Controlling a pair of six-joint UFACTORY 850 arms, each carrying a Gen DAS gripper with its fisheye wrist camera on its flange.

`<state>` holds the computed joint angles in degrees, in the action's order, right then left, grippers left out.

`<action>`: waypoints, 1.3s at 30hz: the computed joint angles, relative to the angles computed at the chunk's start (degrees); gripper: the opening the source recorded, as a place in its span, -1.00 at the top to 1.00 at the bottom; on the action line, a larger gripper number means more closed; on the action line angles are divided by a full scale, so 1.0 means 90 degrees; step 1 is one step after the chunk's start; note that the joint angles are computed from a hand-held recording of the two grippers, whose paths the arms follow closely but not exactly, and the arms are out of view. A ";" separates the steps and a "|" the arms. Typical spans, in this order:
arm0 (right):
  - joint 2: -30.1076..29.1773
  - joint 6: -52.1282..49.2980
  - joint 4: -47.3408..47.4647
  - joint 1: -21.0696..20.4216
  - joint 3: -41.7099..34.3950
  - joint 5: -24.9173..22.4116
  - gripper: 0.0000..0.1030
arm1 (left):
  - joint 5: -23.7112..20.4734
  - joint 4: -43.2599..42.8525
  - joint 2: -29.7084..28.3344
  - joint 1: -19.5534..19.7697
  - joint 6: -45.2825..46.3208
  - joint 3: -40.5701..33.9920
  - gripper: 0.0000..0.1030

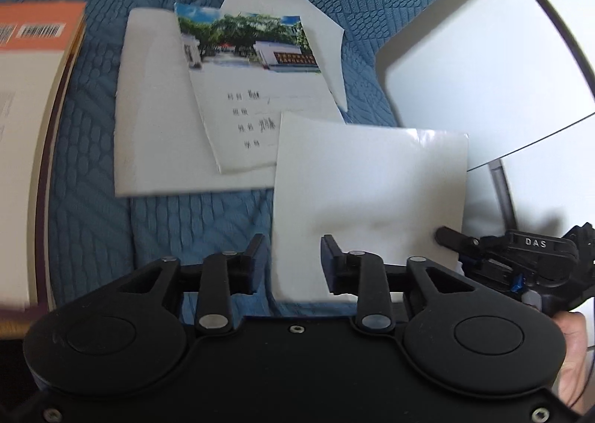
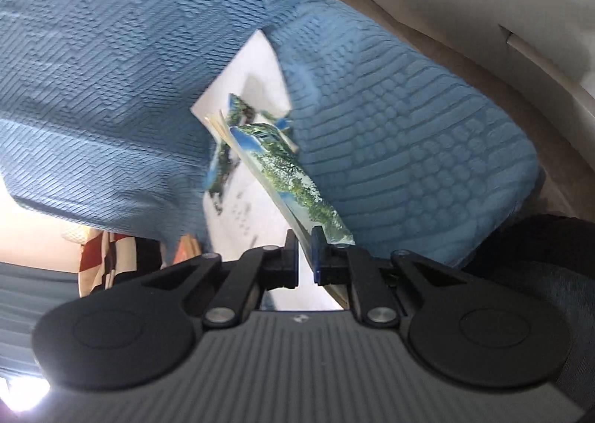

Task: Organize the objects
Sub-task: 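Lift the white square sheet off the seat with both grippers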

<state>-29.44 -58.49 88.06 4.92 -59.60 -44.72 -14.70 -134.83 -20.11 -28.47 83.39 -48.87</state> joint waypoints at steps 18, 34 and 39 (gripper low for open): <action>0.0938 0.0484 0.1821 0.0409 0.0932 0.0358 0.87 | -0.4843 -0.1416 -0.1024 -0.0587 -0.2714 0.0711 0.17; 0.1123 0.0438 0.2943 0.0240 0.1546 0.0317 0.87 | -0.5869 -0.3220 -0.1551 -0.1213 -0.3434 0.0604 0.20; 0.1173 0.0455 0.3120 0.0254 0.1639 0.0449 0.86 | -0.5989 -0.3559 -0.1715 -0.1400 -0.3498 0.0394 0.44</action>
<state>-18.88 -54.40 116.13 7.20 -44.85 -40.68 -68.60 -166.86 -35.54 -41.07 51.91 -45.32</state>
